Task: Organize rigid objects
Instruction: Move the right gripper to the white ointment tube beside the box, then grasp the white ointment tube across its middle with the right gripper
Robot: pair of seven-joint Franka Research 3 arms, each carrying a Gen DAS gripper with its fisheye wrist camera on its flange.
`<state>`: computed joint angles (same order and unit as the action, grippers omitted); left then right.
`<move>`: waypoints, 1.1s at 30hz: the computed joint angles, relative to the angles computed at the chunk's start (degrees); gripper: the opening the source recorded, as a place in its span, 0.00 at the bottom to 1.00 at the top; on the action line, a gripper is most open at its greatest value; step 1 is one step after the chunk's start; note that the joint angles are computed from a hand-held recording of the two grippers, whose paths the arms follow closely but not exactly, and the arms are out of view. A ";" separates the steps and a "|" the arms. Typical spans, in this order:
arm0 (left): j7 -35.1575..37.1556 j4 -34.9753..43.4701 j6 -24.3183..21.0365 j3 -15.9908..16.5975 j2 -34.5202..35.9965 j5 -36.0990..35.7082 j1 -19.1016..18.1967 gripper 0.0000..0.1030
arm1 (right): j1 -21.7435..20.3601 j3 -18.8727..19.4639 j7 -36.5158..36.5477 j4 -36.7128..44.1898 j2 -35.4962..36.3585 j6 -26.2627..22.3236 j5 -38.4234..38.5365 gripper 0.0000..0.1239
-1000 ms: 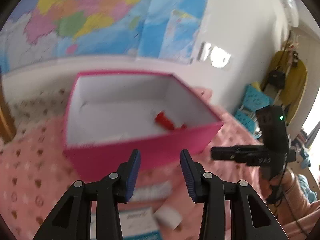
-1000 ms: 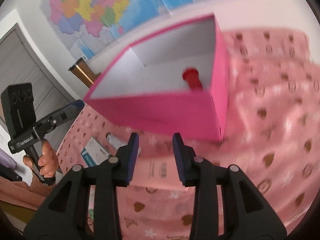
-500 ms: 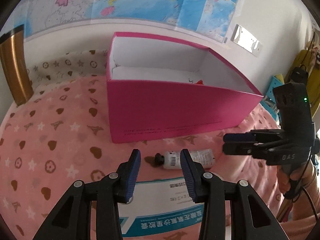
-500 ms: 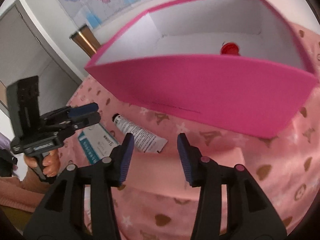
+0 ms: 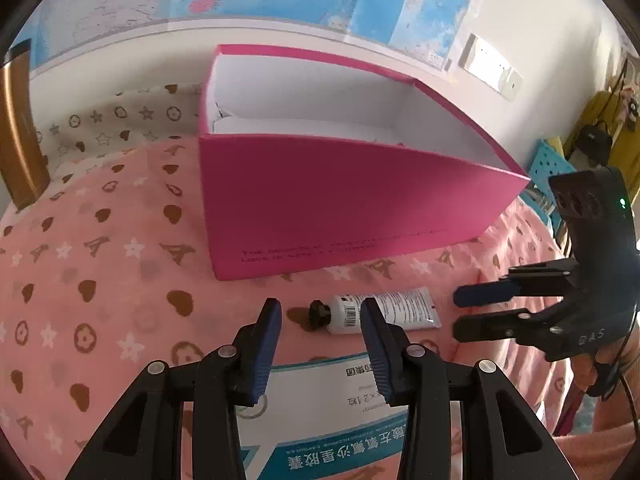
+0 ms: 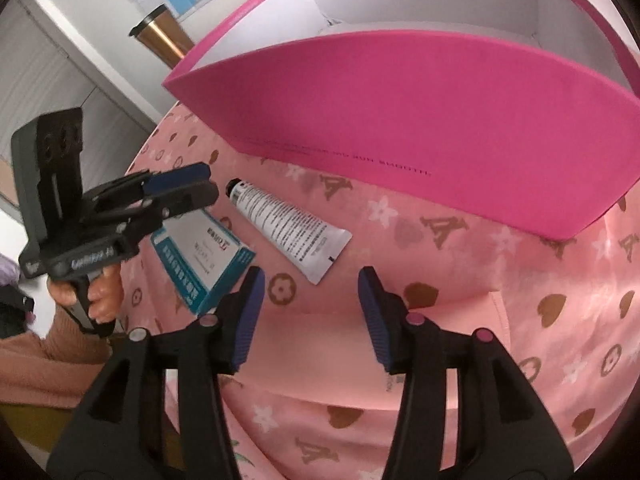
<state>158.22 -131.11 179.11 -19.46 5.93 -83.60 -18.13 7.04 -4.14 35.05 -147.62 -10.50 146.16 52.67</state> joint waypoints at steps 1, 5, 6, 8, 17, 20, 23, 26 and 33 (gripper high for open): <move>-1.32 -0.16 -0.42 0.14 0.09 1.62 -0.06 0.40 | 0.25 0.22 -0.05 0.27 0.60 0.32 0.32 0.41; -4.33 -0.62 -1.96 -0.08 0.06 5.29 0.46 0.40 | 1.20 0.82 -1.33 0.60 1.62 2.26 3.19 0.41; -4.67 -0.64 -2.19 -0.21 0.06 5.63 0.62 0.40 | 1.36 0.60 -2.43 0.55 1.71 2.24 4.87 0.41; -4.60 -0.57 -3.14 -0.44 0.02 5.71 0.97 0.40 | 1.46 0.44 -4.14 0.37 1.62 2.15 7.16 0.41; -5.34 -0.88 -5.44 -0.21 -0.34 6.92 0.73 0.39 | 2.09 1.01 -8.61 -0.81 0.95 4.53 12.98 0.41; -5.88 -1.05 -6.57 0.18 -0.45 7.64 1.15 0.39 | 2.32 1.12 -9.86 -0.83 1.11 5.13 14.02 0.41; -5.01 -0.89 -7.36 0.20 -0.44 7.21 1.28 0.39 | 2.32 1.11 -10.38 -1.04 0.89 5.24 14.48 0.41; -3.01 -0.61 -6.68 -0.15 -0.49 5.42 1.11 0.39 | 2.30 0.93 -11.13 -1.22 0.61 4.87 14.75 0.42; -3.17 -0.63 -6.96 0.31 -0.85 6.52 -0.72 0.38 | 2.47 1.52 -11.64 -1.70 -0.58 5.59 15.85 0.42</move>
